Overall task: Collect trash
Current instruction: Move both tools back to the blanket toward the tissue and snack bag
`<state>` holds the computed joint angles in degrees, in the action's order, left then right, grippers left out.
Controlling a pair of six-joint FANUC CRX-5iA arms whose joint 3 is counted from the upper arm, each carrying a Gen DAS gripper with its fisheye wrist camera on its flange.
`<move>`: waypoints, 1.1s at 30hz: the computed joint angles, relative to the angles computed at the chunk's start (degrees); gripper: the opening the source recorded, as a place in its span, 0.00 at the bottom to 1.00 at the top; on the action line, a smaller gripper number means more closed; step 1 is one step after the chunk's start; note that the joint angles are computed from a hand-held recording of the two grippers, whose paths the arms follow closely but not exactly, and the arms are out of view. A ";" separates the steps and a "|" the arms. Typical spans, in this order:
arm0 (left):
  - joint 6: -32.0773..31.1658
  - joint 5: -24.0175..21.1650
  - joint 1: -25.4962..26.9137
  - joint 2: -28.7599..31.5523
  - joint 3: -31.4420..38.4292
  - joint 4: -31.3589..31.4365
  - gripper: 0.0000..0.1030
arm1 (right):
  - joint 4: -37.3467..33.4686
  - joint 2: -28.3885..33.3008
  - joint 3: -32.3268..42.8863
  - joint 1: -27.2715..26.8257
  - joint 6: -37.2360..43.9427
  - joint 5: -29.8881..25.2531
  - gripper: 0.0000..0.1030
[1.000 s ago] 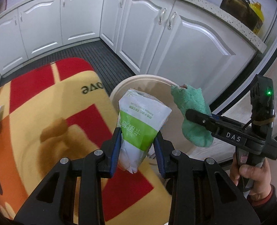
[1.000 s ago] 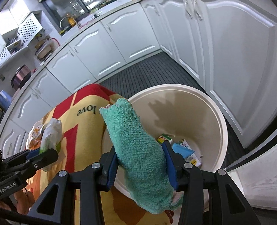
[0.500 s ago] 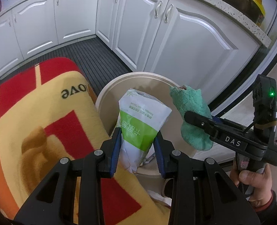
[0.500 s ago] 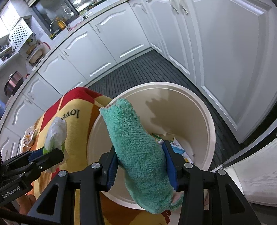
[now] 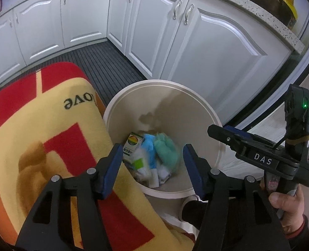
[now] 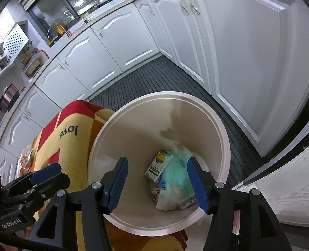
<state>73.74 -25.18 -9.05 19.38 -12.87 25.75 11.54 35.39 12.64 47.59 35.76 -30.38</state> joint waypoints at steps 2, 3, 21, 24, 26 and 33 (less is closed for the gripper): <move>0.87 0.38 0.02 -0.77 -0.47 -0.82 0.57 | -0.48 -0.14 -0.20 0.02 0.62 0.21 0.56; 1.91 0.48 0.01 -1.03 -0.38 -1.89 0.57 | -0.62 -0.12 -0.05 0.14 0.92 -0.02 0.56; 16.55 -1.39 9.10 -13.57 -8.03 -17.29 0.57 | -5.84 1.30 6.80 4.13 11.30 -2.66 0.64; 16.12 -1.72 13.21 -16.72 -10.30 -17.46 0.57 | -8.50 3.24 11.31 5.31 15.08 -4.24 0.64; 16.71 -1.88 16.68 -18.71 -11.38 -17.67 0.61 | -9.90 4.70 14.35 5.96 17.39 -5.55 0.64; 14.97 -4.79 28.51 -15.85 -10.09 -10.57 0.73 | -17.12 12.11 29.45 7.99 26.95 -12.51 0.65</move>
<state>88.71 -29.97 19.46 3.53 -22.96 15.18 -5.58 47.50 42.09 55.58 62.70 -42.89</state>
